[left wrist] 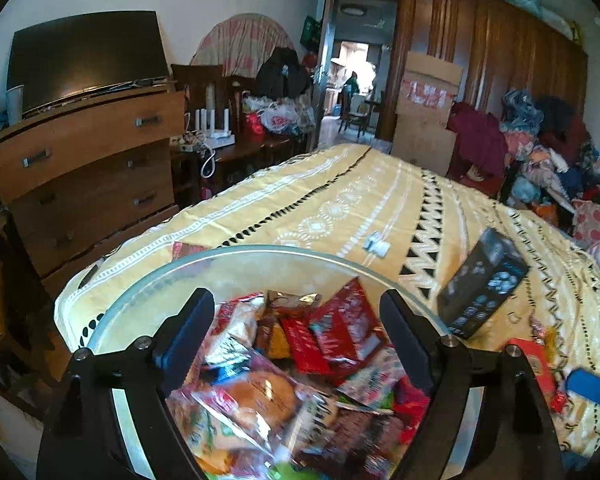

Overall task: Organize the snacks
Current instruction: 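Swing both open tools back toward the snacks on the bed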

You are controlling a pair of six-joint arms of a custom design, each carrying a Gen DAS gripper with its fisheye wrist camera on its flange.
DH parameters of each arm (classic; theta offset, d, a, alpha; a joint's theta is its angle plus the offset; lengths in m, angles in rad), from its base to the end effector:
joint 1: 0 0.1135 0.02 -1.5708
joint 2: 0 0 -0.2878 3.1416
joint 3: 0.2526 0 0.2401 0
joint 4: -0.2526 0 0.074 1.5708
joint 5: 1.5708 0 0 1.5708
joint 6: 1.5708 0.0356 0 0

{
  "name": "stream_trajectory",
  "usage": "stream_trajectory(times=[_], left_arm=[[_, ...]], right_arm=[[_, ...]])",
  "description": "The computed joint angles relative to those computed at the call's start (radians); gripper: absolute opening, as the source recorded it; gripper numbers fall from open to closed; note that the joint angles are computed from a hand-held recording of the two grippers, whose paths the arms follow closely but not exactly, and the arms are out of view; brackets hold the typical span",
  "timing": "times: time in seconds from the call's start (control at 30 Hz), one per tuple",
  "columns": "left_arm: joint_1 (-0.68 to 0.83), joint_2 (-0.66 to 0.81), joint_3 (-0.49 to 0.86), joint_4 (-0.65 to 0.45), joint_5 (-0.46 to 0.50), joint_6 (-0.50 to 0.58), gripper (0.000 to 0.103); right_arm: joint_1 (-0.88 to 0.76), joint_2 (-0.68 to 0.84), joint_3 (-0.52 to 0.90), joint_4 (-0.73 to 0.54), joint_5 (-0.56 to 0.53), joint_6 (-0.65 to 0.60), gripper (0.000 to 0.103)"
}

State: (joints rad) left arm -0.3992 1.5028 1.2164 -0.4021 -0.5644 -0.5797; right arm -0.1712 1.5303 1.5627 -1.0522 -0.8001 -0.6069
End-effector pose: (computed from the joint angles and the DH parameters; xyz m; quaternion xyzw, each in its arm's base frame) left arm 0.3030 -0.1071 0.3264 -0.1967 0.8542 0.0294 0.4803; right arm 0.2906 -0.0243 0.3844 -0.2950 0.8425 0.2517 0.3740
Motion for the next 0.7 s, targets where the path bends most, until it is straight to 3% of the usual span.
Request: stream_trajectory(times=[0.2,0.37,0.53,0.7], left_arm=[[-0.131,-0.042,0.013,-0.022,-0.063,-0.015,0.086],[-0.262,-0.059,-0.002,0.031,-0.056,-0.007,0.087],[-0.356,0.038,0.054,0.031,0.024,0.001,0.087],[-0.46,0.208,0.254,-0.054,0.058,0.023,0.087]], right_arm=[[-0.211,-0.098,-0.147,-0.106,0.002,-0.29,0.086],[-0.447,-0.069,-0.242,-0.207,0.063,-0.516,0.086],[-0.665,0.01,-0.255,-0.253,0.099,-0.617,0.086],[-0.826,0.092,-0.192,-0.31,0.056,-0.677,0.086]])
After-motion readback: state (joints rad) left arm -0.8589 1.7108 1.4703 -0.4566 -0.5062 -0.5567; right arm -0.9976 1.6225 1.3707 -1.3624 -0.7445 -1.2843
